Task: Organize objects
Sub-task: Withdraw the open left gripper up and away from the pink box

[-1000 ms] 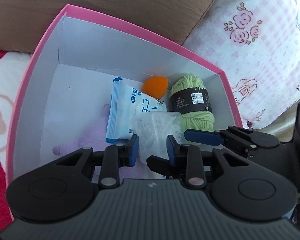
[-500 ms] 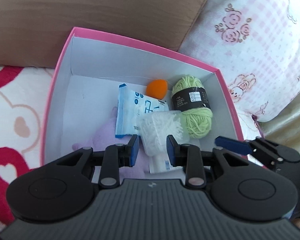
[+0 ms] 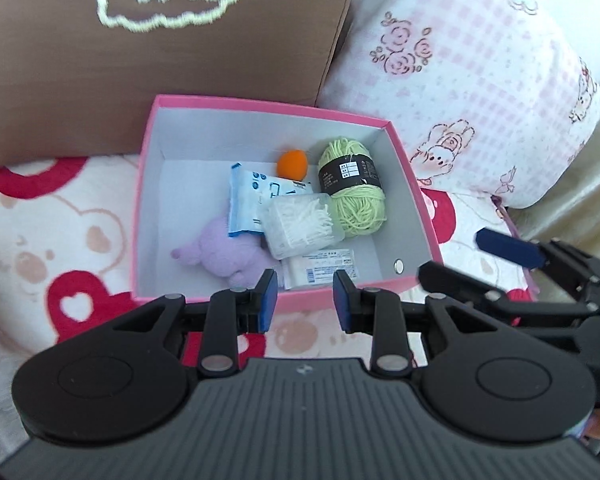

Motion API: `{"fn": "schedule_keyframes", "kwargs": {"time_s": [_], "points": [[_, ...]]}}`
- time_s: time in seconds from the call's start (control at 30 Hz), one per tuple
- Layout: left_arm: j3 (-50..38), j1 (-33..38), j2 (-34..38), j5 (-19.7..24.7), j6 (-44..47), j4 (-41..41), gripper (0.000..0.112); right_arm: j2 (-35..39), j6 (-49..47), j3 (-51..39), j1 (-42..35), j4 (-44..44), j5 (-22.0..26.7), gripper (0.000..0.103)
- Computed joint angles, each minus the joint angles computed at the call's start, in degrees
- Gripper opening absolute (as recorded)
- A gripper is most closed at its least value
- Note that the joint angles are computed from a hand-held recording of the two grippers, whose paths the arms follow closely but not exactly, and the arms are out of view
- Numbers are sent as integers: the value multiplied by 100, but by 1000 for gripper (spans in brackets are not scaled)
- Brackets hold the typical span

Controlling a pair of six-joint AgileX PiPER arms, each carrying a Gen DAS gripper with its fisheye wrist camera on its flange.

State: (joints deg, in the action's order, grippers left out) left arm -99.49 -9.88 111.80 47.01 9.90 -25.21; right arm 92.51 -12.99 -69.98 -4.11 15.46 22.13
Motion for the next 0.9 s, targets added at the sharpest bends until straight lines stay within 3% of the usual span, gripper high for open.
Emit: {"fn": "schedule_keyframes", "kwargs": {"time_s": [0.5, 0.73, 0.9], "points": [[1739, -138, -1866, -228, -300, 643, 41, -1417, 1857, 750, 450, -1372, 434, 83], [2198, -103, -2310, -252, -295, 635, 46, -1862, 3048, 1043, 850, -2500, 622, 85], [2418, -186, -2554, -312, -439, 822, 52, -1994, 3197, 1144, 941, -2526, 729, 86]]}}
